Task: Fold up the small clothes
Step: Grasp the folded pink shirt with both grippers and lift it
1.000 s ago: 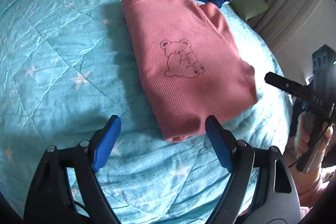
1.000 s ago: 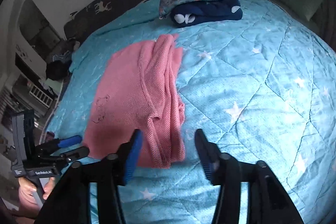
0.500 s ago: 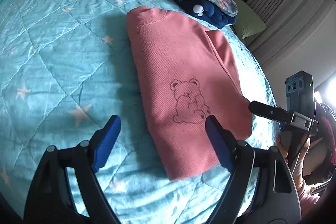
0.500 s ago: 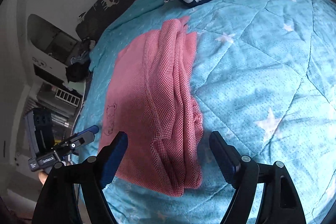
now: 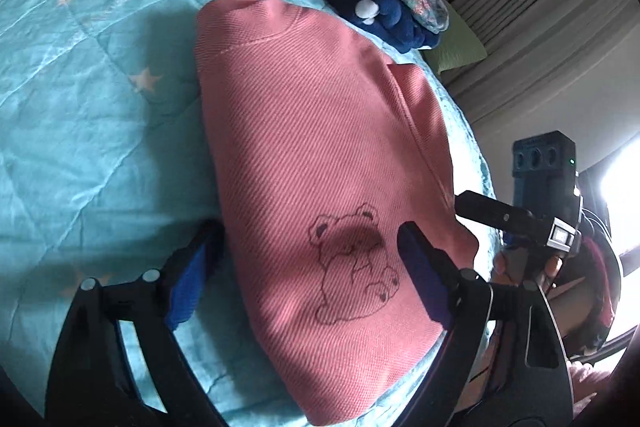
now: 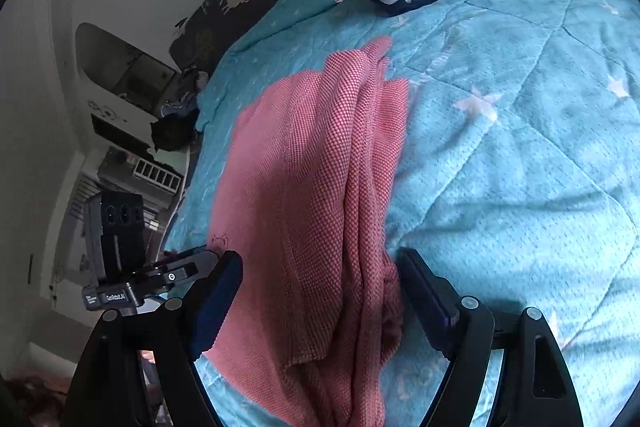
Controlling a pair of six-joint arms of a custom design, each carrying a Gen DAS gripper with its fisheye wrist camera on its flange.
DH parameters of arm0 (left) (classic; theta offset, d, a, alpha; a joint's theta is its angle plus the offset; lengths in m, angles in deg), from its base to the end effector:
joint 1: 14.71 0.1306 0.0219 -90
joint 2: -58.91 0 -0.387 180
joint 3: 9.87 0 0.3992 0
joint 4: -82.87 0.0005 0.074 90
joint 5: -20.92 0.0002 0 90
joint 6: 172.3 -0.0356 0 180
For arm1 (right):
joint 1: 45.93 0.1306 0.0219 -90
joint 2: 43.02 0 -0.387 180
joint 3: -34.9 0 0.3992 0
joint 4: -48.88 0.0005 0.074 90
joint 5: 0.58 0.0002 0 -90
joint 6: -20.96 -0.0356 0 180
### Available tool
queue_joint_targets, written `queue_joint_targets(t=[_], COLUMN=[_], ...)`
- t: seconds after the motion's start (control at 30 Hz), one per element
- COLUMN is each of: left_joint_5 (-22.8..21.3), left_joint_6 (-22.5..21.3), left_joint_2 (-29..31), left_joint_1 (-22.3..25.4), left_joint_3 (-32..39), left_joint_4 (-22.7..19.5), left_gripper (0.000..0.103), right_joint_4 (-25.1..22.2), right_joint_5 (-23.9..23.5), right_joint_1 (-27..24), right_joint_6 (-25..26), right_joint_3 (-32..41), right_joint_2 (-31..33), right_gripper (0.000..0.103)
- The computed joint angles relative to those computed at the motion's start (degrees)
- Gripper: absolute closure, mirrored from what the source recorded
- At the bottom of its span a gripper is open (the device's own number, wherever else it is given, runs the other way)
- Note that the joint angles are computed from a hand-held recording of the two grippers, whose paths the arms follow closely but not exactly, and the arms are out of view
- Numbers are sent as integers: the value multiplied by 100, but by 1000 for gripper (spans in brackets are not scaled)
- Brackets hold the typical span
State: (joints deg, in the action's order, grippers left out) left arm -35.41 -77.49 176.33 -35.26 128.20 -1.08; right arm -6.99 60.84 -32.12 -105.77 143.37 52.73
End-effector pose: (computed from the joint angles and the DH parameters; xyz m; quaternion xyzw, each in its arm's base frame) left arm 0.5735 -0.2366 0.5222 0.1938 0.9134 -0.3234 0.1538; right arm 0.5076 0.1418 0.5314 0.0805 0.8910 0.3693 0.2517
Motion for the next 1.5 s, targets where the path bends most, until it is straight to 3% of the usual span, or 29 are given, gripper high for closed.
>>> queue_joint_targets(t=[0.17,0.4,0.6,0.7,0.77,0.8,0.87,0.97,1.1,1.33,1.43,1.5], left_joint_5=[519,1217,1212,909,688,623,636,457,11,28,-98,-190], left_joint_6=[-227,-163,-82,-72,-38,23,173,239,-46,-152,-289,-377], left_joint_2=[267,813,946,938,972,966,917,652,266,-168,-94,202], left_joint_1=[94,204,169,117,110,130,173,135,-17,-102,-195,-274], left_joint_3=[261,942,1133,1144,1211,1210,1150,929,767,668,1051,1784], left_joint_4=[-106,-312,-224,-135,-147,-159,-123,127,417,784,688,448], left_gripper=[12,11,11,22,42,47,58,65,65,65,65,65], right_joint_4=[66,-218,-222,-249,-347,-450,-371,-317,-302,-106,-92,-86], right_joint_5=[-420,-401,-462,-450,-290,-139,20,516,937,1640,2005,2173], right_joint_1=[-69,23,40,57,94,111,146,306,464,685,775,771], right_joint_6=[267,535,536,516,488,401,131,208,326,463,563,637], right_joint_3=[252,903,1083,1188,1247,1273,1157,1088,1120,994,1032,1174], right_joint_2=[292,803,949,1045,1086,1103,992,743,442,-129,-296,-319], right_gripper=[21,20,23,32,52,72,75,77,77,77,77,77])
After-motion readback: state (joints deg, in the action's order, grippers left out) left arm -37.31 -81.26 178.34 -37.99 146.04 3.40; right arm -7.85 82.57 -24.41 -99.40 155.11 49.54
